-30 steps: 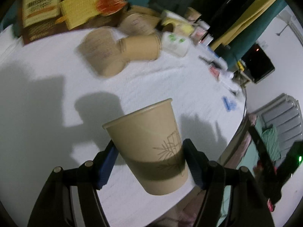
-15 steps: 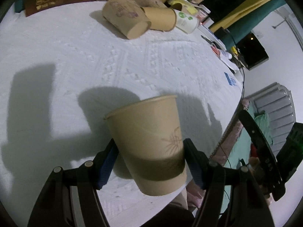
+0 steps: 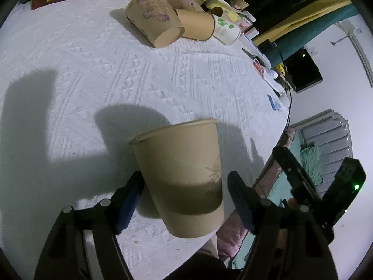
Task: Flip cup upright
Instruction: 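Carry the tan cup with the left gripper into the right gripper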
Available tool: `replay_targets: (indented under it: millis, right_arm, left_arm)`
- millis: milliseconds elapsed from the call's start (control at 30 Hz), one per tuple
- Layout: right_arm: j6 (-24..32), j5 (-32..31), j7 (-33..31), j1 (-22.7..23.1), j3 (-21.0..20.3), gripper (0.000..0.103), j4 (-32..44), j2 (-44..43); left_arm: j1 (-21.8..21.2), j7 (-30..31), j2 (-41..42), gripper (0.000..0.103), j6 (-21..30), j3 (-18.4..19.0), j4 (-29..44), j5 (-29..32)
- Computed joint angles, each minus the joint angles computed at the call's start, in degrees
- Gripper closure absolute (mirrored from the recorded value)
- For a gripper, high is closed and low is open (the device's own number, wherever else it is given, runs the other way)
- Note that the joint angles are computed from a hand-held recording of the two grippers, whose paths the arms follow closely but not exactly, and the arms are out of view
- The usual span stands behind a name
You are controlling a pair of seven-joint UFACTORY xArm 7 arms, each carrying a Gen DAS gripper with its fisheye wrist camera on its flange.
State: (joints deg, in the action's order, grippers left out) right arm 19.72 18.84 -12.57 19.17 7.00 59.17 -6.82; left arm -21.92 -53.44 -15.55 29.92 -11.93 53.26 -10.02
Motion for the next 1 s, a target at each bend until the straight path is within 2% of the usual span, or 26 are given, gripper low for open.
replay_targets:
  millis: [133, 267, 367, 400, 433, 467, 533, 600, 667, 767, 900, 1000]
  right_arm:
    - [0.24, -0.92, -0.07, 0.13, 0.21, 0.044, 0.67, 0.45]
    - [1.83, -6.34, -1.25, 0.22, 1.38, 0.044, 3.66, 1.81]
    - [3.28, -8.6, -7.65, 1.41, 2.13, 0.044, 7.3, 2.65]
    - [5.56, -5.83, -12.06, 1.13, 3.06, 0.044, 9.35, 3.14]
    - [10.23, -0.68, -16.79, 2.91, 1.74, 0.044, 12.71, 4.3]
    - [16.22, 3.79, -19.44, 2.6, 1.66, 0.044, 16.25, 5.54]
    - [28.21, 11.6, -20.16, 1.95, 1.88, 0.044, 24.65, 10.13]
    - [34.35, 11.24, -18.32, 1.68, 3.02, 0.044, 30.05, 13.36]
    - [36.94, 7.74, -17.14, 2.42, 4.44, 0.044, 33.49, 15.96]
    - [40.85, 4.87, -14.48, 3.37, 5.36, 0.044, 36.89, 19.01]
    - [45.42, 1.9, -10.98, 4.29, 5.74, 0.044, 41.39, 22.93]
    - [46.45, 0.8, -9.2, 4.71, 5.83, 0.044, 42.72, 24.39]
  left_arm:
    - [0.13, -0.4, -0.73, 0.027, -0.56, -0.1, -0.5, 0.28]
    - [0.49, -2.03, -2.47, 0.027, -1.4, -1.21, -1.25, 1.96]
    - [2.87, -7.28, -7.28, 0.027, -2.77, -4.29, -4.36, 7.27]
    - [3.88, -9.39, -9.33, 0.027, -2.77, -5.33, -5.68, 9.04]
    - [4.99, -11.57, -11.55, 0.027, -2.46, -6.41, -7.06, 10.76]
    - [6.77, -14.6, -15.02, 0.027, -1.13, -8.04, -8.97, 13.06]
    - [9.36, -18.97, -20.93, 0.027, 2.49, -10.52, -11.62, 16.52]
    - [11.02, -21.68, -25.18, 0.027, 7.77, -12.43, -12.74, 19.12]
    - [12.21, -23.97, -29.27, 0.027, 14.84, -14.28, -13.49, 21.45]
    - [12.33, -24.93, -32.62, 0.027, 22.36, -15.64, -14.05, 23.9]
    - [12.04, -23.53, -34.35, 0.027, 27.29, -16.83, -13.78, 27.16]
    - [12.3, -22.08, -33.53, 0.027, 27.56, -17.09, -12.95, 29.5]
